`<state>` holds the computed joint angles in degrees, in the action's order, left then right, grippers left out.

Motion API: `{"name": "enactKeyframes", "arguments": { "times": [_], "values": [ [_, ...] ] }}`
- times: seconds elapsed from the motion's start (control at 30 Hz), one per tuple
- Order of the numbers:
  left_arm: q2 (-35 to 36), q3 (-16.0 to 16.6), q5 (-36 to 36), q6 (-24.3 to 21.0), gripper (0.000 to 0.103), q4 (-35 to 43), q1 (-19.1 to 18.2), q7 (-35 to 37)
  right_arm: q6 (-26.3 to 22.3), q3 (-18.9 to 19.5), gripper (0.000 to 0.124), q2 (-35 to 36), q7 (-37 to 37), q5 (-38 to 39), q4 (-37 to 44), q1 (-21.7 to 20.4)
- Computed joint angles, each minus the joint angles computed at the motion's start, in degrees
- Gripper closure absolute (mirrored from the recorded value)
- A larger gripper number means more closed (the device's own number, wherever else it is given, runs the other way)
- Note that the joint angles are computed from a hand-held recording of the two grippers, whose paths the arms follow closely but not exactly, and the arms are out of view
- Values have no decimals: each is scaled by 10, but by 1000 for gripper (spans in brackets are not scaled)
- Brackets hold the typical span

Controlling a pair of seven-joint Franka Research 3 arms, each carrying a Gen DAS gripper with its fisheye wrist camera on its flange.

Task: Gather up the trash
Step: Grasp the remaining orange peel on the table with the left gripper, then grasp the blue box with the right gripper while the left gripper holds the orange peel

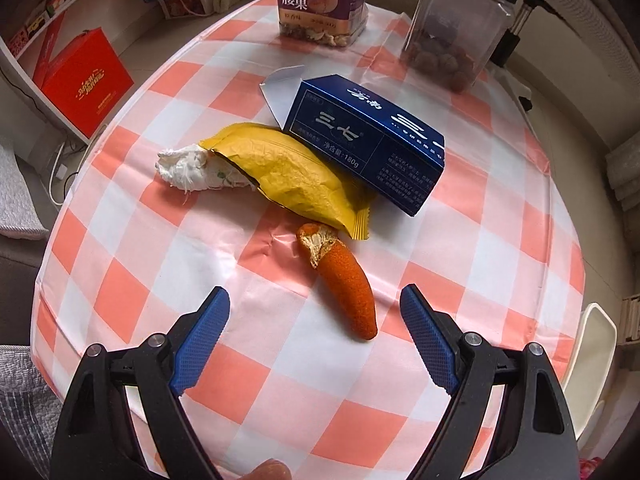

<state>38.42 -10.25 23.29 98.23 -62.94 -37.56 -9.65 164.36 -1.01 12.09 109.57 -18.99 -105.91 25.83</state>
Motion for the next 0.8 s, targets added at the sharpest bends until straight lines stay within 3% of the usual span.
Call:
{"name": "enactKeyframes", "arguments": {
  "times": [0.13,0.23,0.3,0.33,0.37,0.47,0.67,0.8],
  "values": [
    [69,10,7,-43,18,100,-12,49,-22,9,28,16,-13,36,21,-9],
    [65,-2,-35,6,25,67,9,47,-34,10,28,26,-22,52,34,-8],
    [58,1,-39,23,39,46,9,42,-39,8,28,33,-23,51,41,-2],
    [59,7,-28,10,47,53,1,45,-42,7,28,36,-25,49,43,1],
    [50,8,-23,15,65,40,0,49,-43,8,28,39,-28,49,45,3],
    [4,8,-8,29,81,-26,2,43,-41,16,28,48,-58,56,51,5],
    [-146,-12,28,55,84,-209,17,-16,-72,81,28,94,-258,153,94,-16],
    [-250,-33,67,40,84,-302,29,-79,-103,114,28,147,-393,199,167,-11]
  ]
}}
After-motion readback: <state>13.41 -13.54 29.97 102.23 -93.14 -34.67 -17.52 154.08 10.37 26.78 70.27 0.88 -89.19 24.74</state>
